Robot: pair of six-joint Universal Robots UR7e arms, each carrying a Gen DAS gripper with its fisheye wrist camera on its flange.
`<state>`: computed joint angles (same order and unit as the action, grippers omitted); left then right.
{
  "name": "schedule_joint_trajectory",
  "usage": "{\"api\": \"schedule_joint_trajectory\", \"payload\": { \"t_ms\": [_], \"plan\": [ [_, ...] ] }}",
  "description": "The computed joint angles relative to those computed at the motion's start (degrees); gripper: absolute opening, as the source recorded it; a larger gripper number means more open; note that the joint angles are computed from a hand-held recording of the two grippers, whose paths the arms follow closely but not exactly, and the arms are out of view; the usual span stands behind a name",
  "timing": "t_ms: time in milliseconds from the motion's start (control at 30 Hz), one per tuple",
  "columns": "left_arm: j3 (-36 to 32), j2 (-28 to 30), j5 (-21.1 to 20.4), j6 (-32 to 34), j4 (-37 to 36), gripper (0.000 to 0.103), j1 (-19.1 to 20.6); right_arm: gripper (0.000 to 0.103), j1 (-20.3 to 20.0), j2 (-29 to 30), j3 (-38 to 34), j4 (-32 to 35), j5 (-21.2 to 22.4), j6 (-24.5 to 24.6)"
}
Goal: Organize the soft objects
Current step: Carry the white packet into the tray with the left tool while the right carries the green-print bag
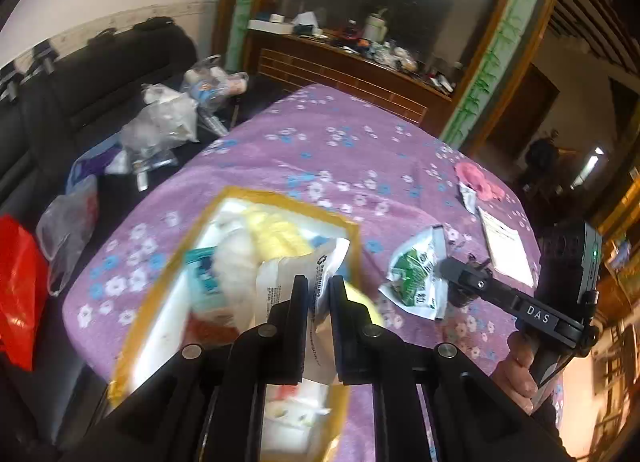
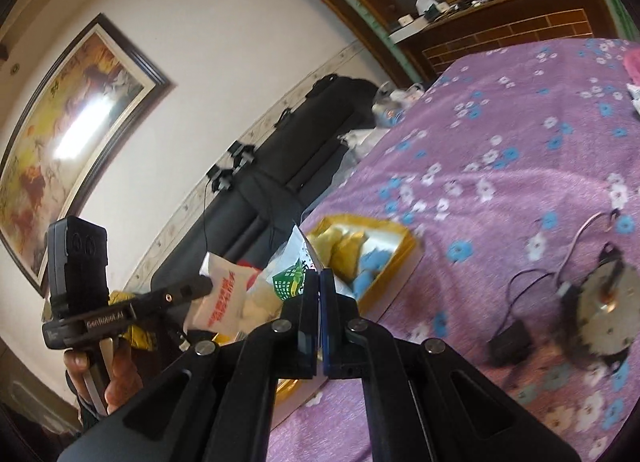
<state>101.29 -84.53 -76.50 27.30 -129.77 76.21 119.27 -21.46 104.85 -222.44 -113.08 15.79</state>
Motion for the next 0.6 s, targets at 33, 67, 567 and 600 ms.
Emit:
{"api": "schedule_joint_trajectory", "payload": {
  "t_ms": [33,67,567,600],
  "plan": [
    [-0.04,-0.26,0.43,0.25,-0.56,0.009,0.33,0.001,0.02,0.18,-0.20,0.41,0.08,0.16],
    [-0.16,-0.33,0.62,0.67,-1.10,0.009,0.62,0.001,0.15,0.43,-0.61,1.04,-0.19,0.21],
    [0.25,-1.56,2.43,8.42,-4.16,0.010,5.03,0.001,6.29,6.81,-12.69,13.27,-4.87,8.55],
    [0.92,-1.33,3.37,9.50,-5.63,0.010,5.24,0.001,6.77,7.76,-14.37,15.66,-6.26,8.85]
  ]
}}
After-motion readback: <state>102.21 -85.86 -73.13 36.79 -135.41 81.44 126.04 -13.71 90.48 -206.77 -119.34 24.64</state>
